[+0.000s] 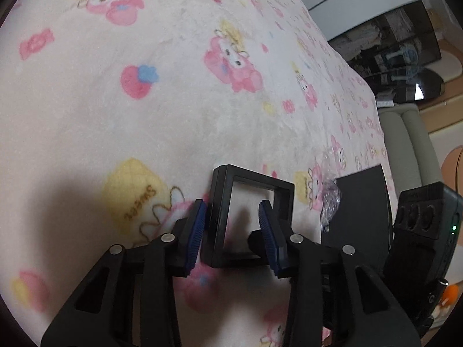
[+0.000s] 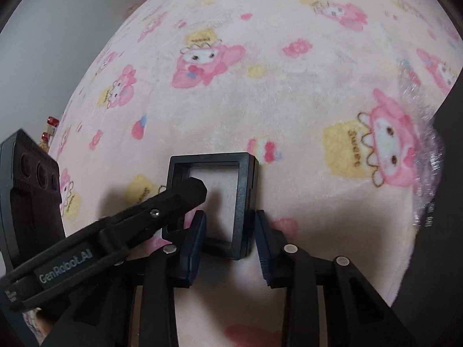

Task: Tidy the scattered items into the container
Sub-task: 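Lift the mirror with the left tool and carry it over the box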

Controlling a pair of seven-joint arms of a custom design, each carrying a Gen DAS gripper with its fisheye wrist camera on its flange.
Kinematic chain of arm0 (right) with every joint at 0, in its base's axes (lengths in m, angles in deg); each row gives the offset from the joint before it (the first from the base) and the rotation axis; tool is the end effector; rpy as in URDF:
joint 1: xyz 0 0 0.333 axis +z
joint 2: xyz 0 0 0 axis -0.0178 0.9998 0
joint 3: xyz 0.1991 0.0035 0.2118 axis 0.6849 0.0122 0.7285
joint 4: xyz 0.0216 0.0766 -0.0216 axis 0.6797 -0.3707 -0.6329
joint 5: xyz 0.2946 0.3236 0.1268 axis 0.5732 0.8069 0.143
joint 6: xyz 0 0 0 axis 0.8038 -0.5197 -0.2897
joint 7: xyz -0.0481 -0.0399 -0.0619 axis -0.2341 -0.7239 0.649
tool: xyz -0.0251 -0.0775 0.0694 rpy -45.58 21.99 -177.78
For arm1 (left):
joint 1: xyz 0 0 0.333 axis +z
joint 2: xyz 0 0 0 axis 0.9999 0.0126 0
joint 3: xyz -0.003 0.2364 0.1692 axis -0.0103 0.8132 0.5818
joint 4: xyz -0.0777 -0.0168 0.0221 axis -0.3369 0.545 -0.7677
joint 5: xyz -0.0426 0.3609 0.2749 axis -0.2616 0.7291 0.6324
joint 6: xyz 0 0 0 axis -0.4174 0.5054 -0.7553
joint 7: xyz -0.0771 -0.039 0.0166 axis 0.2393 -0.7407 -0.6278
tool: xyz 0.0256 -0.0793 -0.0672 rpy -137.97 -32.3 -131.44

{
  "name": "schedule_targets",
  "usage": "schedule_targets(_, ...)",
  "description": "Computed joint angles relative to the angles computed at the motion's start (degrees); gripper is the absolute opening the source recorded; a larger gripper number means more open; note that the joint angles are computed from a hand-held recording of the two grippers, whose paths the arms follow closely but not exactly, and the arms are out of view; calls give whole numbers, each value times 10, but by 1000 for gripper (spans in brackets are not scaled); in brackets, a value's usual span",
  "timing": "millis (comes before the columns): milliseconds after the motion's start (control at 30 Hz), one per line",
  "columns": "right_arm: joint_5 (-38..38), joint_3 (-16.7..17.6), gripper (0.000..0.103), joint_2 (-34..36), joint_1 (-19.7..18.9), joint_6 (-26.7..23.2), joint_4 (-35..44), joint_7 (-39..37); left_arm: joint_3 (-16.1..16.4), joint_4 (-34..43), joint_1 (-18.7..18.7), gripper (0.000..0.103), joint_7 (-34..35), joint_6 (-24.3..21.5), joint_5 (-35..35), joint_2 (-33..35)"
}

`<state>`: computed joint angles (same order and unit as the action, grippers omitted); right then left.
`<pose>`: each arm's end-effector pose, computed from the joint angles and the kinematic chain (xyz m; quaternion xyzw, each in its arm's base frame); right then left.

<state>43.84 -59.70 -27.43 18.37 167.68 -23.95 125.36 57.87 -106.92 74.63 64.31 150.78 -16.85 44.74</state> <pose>0.6448 0.3417 0.5287 -0.8080 0.5374 0.0819 0.2272 0.5452 -0.2827 0.5066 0.8354 -0.4317 0.3385 0.0348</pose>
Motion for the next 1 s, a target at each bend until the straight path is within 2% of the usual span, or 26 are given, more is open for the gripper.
schedule_targets(200, 63, -4, 23, -99, -16, 25, -85, -47, -17, -14, -9, 33, -30, 4, 23, -54)
schedule_targets(433, 127, -36, 23, -199, -26, 35, -157, -86, -47, 40, -18, 33, -76, -14, 94, -53)
schedule_targets(667, 141, -65, 23, -271, -34, 50, -215, -107, -65, 143, -36, 33, -99, -39, 164, 18)
schedule_targets(1000, 136, -107, 23, -322, -64, 57, -265, -100, -57, 339, -100, 33, -60, -83, 196, 181)
